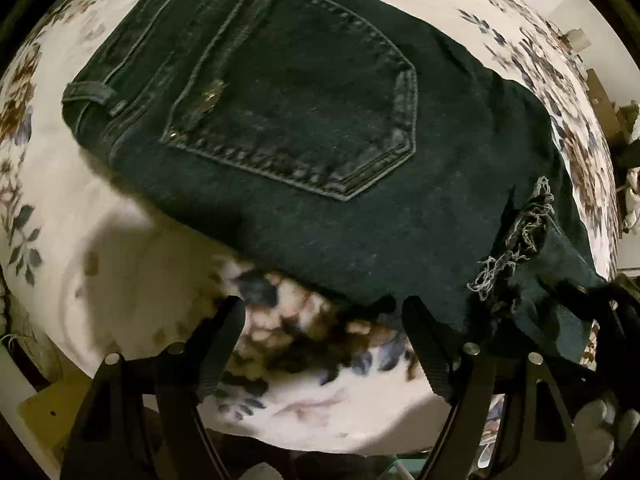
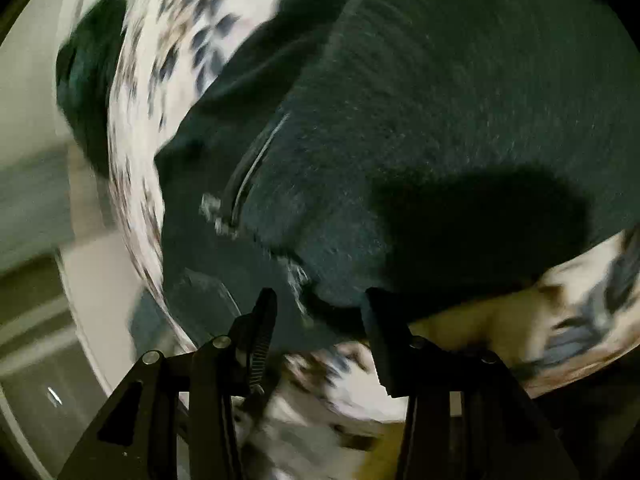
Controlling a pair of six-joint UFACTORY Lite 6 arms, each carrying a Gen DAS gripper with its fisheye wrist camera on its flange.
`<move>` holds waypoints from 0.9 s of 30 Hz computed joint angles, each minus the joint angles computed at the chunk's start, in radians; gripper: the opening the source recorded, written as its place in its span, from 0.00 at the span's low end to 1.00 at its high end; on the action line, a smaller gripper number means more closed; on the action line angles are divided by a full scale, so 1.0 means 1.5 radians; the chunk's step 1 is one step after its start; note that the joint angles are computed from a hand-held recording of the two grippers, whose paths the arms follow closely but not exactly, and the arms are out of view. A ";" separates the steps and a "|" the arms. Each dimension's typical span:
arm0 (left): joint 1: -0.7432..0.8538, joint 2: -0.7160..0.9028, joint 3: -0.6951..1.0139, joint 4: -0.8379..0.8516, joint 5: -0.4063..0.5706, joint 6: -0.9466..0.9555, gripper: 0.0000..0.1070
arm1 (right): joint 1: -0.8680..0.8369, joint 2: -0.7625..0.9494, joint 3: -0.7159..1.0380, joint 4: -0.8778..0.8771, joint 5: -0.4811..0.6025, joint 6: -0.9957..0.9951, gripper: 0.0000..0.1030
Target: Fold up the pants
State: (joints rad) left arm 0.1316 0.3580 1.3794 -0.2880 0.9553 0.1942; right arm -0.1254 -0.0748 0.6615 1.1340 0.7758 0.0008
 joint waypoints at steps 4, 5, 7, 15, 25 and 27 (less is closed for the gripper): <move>0.020 -0.013 -0.012 -0.011 0.003 0.019 0.74 | 0.071 0.029 0.021 -0.044 -0.088 0.116 0.03; 0.027 -0.017 -0.012 -0.014 0.005 0.024 0.74 | 0.093 0.025 0.029 -0.062 -0.109 0.146 0.02; 0.042 -0.023 -0.014 -0.017 0.007 0.033 0.74 | 0.132 0.027 0.061 -0.104 -0.127 0.191 0.01; 0.138 -0.014 0.011 -0.042 0.020 0.079 0.74 | 0.228 0.109 0.212 -0.249 -0.070 0.217 0.04; 0.283 0.212 0.194 -0.327 -0.025 0.135 0.74 | 0.192 0.096 0.291 -0.446 0.015 0.253 0.70; 0.277 0.252 0.234 -0.354 -0.041 0.132 0.74 | 0.167 0.079 0.271 -0.448 0.024 0.244 0.70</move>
